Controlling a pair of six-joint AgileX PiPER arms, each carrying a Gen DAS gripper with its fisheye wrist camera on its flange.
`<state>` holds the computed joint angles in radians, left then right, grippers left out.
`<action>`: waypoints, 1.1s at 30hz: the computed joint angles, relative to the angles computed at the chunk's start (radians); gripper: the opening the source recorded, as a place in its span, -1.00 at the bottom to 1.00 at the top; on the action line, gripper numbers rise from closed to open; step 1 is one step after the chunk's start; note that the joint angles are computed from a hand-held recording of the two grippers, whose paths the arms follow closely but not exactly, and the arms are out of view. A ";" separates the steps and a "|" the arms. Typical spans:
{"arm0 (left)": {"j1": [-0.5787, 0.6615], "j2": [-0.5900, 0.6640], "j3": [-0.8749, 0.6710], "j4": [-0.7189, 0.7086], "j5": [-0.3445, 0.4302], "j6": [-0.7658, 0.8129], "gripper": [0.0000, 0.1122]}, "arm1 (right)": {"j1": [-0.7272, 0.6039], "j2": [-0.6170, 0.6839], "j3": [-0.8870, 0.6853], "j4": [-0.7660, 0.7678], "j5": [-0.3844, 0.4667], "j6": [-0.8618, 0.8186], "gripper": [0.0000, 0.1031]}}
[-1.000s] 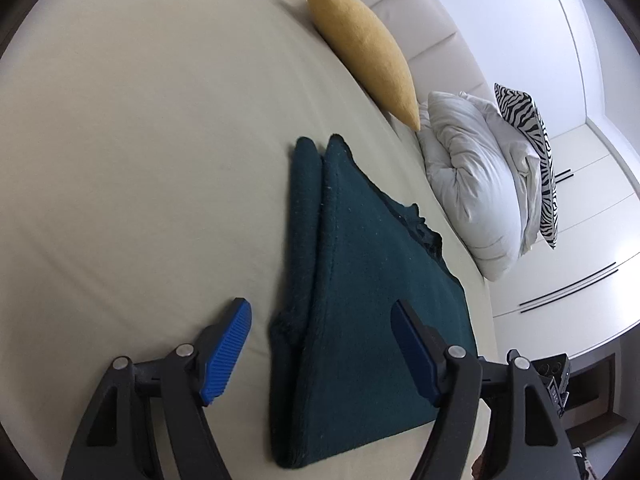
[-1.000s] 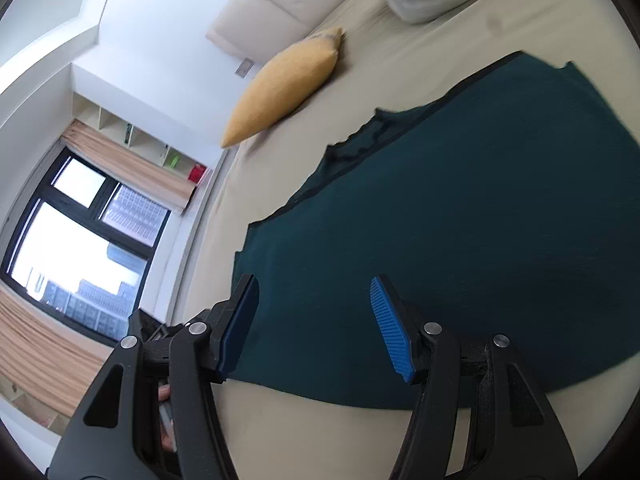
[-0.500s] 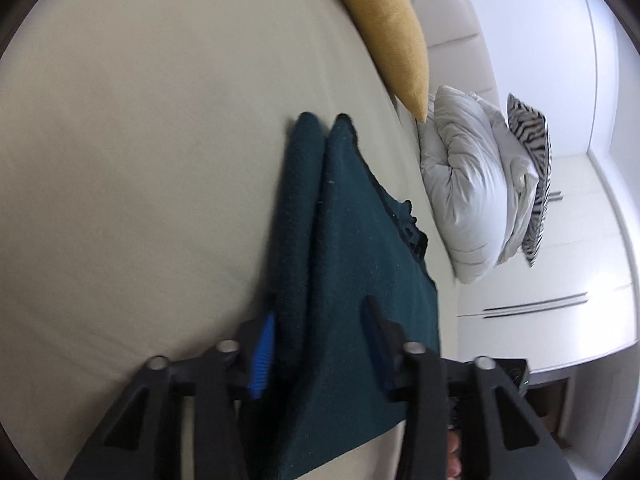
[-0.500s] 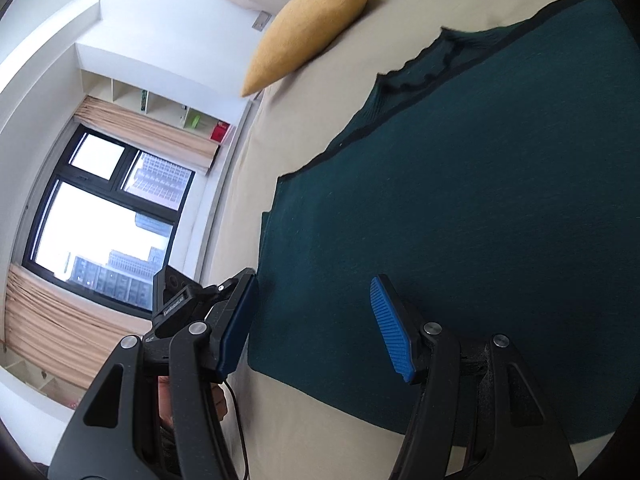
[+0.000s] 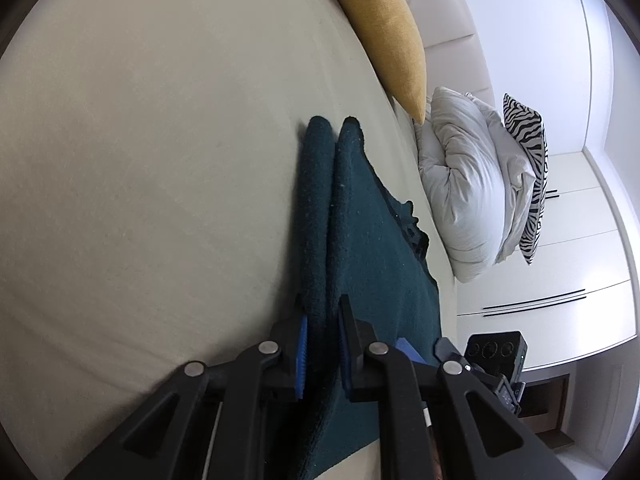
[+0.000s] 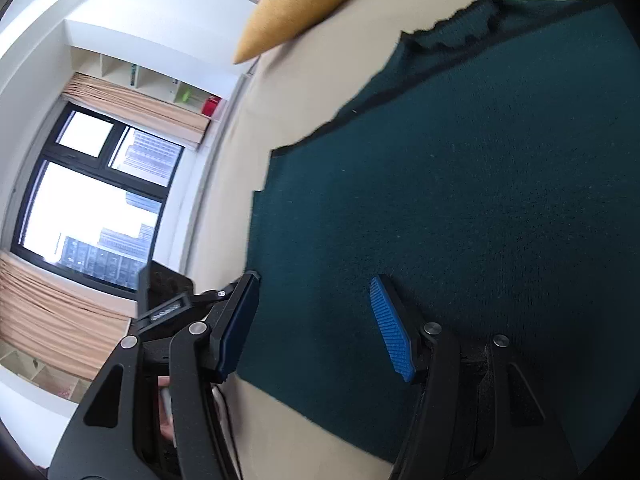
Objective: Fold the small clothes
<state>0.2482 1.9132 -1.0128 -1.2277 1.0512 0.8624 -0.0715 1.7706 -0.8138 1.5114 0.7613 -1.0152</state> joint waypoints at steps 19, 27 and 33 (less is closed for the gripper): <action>-0.681 -0.078 -0.226 0.182 -0.369 -0.423 -0.77 | -0.572 -0.015 0.060 -0.102 0.352 -0.099 0.11; -0.744 -0.058 -0.189 0.062 -0.365 -0.384 -0.10 | -0.714 0.096 0.032 -0.174 0.421 -0.136 0.08; -0.624 -0.285 -0.013 -0.092 -0.338 -0.195 0.07 | -0.661 0.082 0.020 -0.171 0.417 -0.099 0.12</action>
<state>-0.3757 1.6283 -1.0255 -1.3197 0.7129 0.6676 -0.7329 1.8524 -0.7939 1.3406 1.1783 -1.1139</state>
